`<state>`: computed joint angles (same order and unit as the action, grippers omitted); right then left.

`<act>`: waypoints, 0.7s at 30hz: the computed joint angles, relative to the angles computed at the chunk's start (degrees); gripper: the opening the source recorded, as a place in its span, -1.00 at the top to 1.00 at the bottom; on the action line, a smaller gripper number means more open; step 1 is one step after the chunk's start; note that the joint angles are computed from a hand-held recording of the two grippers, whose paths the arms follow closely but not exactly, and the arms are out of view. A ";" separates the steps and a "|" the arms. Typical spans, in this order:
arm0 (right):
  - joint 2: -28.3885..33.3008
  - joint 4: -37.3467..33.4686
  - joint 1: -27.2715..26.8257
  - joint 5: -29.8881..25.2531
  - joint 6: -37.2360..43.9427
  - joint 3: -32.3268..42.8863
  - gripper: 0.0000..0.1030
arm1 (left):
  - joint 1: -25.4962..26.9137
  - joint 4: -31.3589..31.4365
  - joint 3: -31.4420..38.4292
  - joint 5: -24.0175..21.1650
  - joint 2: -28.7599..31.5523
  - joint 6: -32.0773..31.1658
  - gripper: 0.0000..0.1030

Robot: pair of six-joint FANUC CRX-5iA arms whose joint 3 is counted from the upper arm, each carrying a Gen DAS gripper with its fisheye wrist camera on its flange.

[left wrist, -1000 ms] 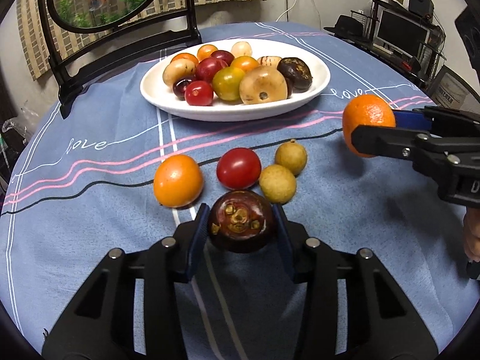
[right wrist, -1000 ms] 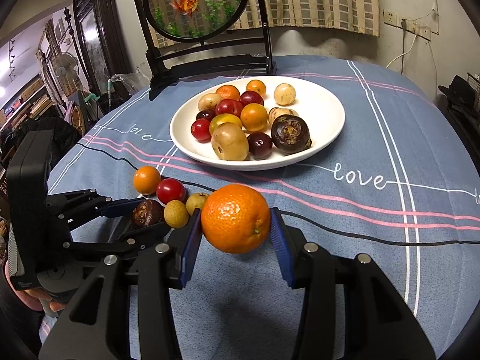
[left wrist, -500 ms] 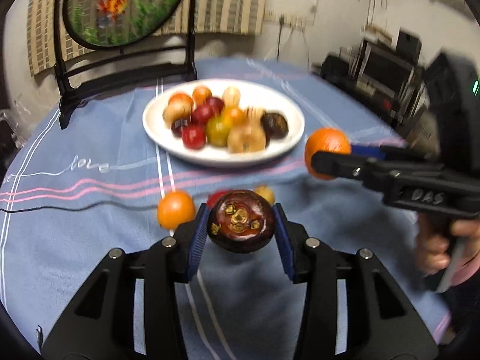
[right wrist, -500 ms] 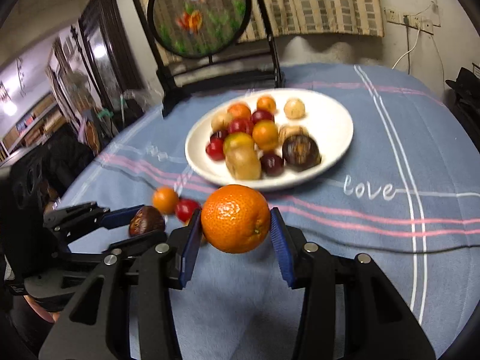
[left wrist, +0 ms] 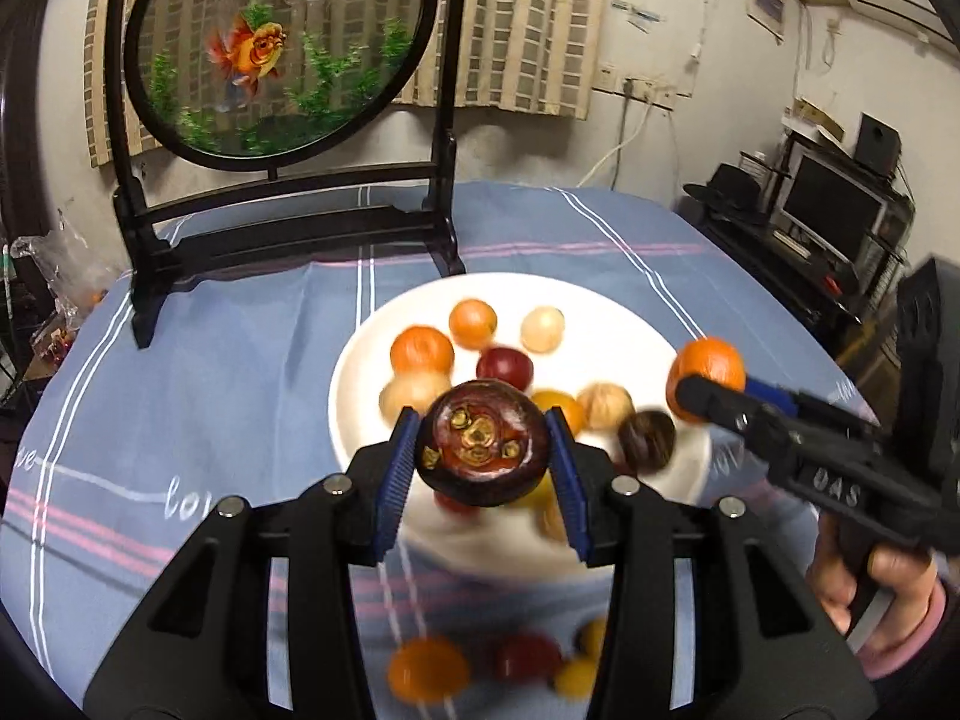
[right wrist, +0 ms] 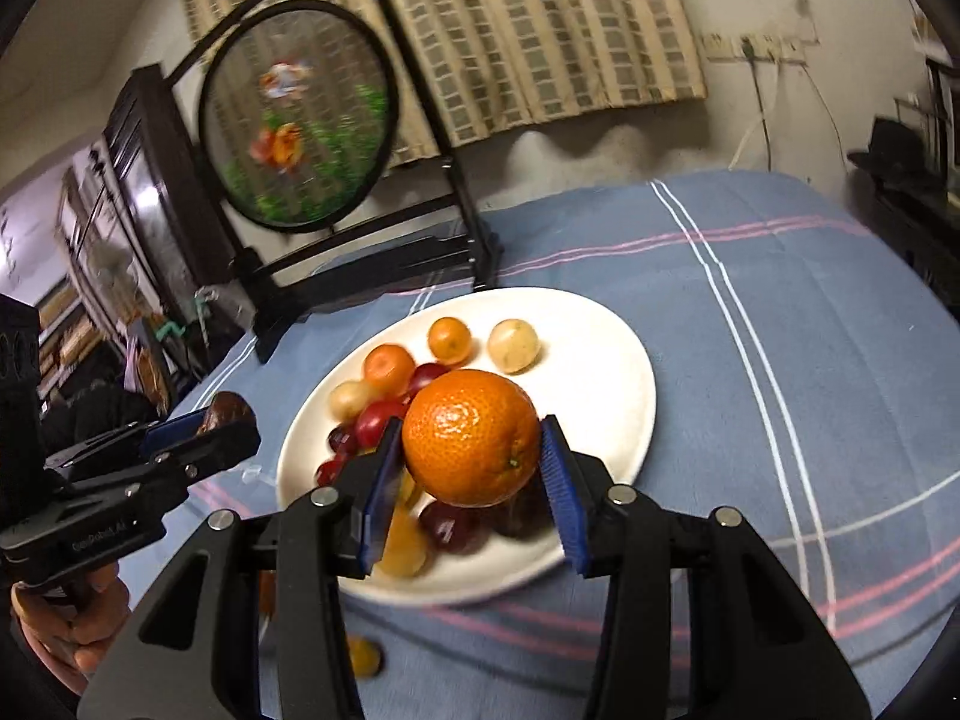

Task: Organize fruits
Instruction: 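Carry the tangerine and mangosteen onto the white plate and open both tools, then withdraw both tools from the plate toward the remaining fruit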

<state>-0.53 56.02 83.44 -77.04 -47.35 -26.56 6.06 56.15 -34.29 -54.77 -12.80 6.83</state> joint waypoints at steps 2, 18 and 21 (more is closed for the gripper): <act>-0.66 0.51 -1.56 1.33 -0.04 -0.86 0.12 | -3.26 -0.97 1.94 3.71 2.15 2.65 0.16; -1.59 2.01 -6.00 5.68 2.13 -1.93 -0.26 | -7.02 -0.51 1.94 13.20 2.73 4.83 -0.82; -2.40 2.60 -4.38 5.28 0.94 -1.58 -0.26 | -1.85 1.30 -0.72 8.37 -0.29 2.90 -0.94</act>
<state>-2.93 58.62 79.07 -71.76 -46.41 -28.14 4.21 57.45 -35.01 -46.40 -13.09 9.73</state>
